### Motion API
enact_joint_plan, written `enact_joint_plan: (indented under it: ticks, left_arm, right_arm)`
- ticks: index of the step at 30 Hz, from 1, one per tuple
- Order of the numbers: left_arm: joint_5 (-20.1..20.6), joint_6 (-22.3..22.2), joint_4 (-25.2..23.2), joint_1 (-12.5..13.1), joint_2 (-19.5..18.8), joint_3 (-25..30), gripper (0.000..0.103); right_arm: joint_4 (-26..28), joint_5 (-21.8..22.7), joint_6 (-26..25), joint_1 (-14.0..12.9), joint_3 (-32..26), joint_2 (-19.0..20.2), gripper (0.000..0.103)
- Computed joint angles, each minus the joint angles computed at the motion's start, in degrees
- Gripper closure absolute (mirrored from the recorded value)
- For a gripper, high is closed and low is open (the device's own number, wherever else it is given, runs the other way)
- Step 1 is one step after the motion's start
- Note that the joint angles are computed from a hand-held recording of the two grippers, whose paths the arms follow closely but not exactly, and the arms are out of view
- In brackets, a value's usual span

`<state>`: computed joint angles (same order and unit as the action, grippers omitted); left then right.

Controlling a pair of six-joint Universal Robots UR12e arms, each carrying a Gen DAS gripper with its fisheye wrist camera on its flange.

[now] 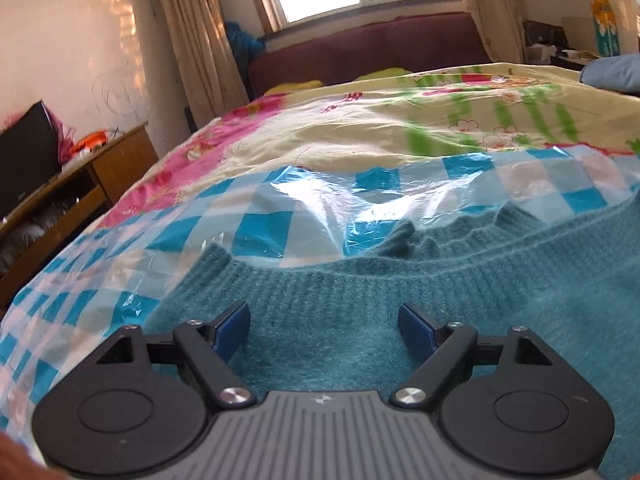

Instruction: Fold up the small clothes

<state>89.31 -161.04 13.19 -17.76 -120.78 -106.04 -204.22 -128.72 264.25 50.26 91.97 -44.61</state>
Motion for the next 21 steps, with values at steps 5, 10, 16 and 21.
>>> enact_joint_plan:
  ticks: [5,10,16,21]
  left_arm:
    - [-8.9,-1.9,1.6,1.5,1.8,-1.0,0.018]
    - [-6.9,-0.5,0.8,1.4,1.0,-0.3,0.018]
    - [-11.5,-1.3,1.2,2.6,1.1,-1.7,0.018]
    - [-10.8,-0.2,3.9,2.3,-1.3,-1.5,0.012]
  right_arm:
    - [1.5,-0.7,-1.0,0.1,-0.4,0.0,0.074]
    - [0.8,-0.8,-1.3,0.1,-0.5,0.3,0.074]
    - [0.9,-1.6,-1.9,0.4,-0.8,0.5,0.074]
    - [2.0,-1.9,-2.0,0.5,-1.0,0.4,0.074]
